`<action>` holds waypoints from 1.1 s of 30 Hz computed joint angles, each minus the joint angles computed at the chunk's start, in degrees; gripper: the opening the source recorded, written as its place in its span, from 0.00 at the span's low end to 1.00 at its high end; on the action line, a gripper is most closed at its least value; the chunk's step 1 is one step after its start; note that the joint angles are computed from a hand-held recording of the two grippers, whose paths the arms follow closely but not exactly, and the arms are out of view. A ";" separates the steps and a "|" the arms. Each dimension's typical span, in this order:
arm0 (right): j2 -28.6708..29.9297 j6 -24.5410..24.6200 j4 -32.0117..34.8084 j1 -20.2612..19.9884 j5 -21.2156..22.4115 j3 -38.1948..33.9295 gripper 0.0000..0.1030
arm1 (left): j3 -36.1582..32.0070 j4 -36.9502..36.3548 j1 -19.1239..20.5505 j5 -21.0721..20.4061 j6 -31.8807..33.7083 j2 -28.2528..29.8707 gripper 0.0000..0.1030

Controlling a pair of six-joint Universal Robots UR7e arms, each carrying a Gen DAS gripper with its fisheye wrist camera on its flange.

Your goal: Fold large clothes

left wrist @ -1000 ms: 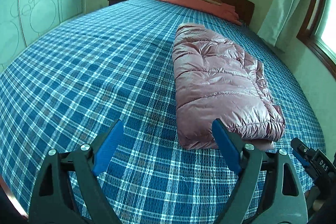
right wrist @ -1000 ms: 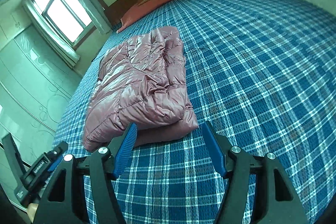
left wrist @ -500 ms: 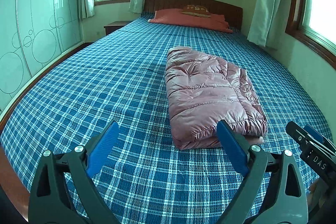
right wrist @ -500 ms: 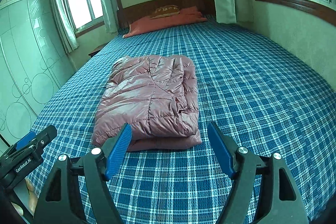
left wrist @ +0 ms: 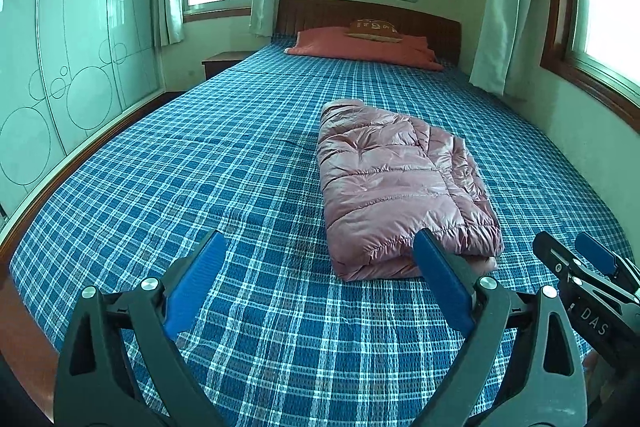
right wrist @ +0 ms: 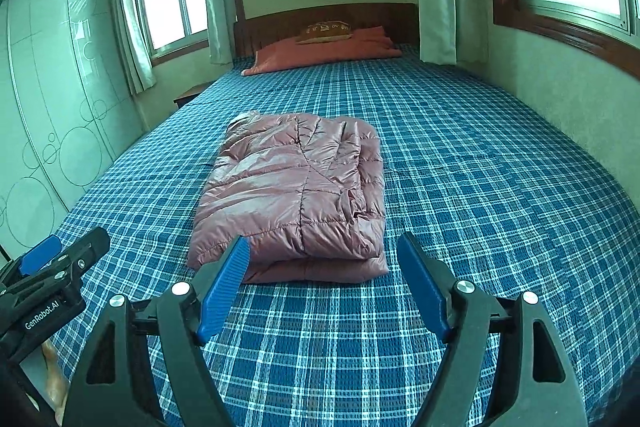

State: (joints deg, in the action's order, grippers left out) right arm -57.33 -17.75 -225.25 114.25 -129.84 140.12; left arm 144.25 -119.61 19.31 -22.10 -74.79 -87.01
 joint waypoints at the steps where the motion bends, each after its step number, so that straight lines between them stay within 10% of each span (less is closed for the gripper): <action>1: 0.20 -0.08 -0.14 0.22 -0.29 -0.11 0.73 | -0.06 0.31 -0.04 -0.04 -0.23 -0.04 0.92; 33: 1.62 -1.09 -1.39 0.53 -0.41 -0.37 0.73 | -0.05 -1.71 0.36 -1.04 0.69 1.06 0.92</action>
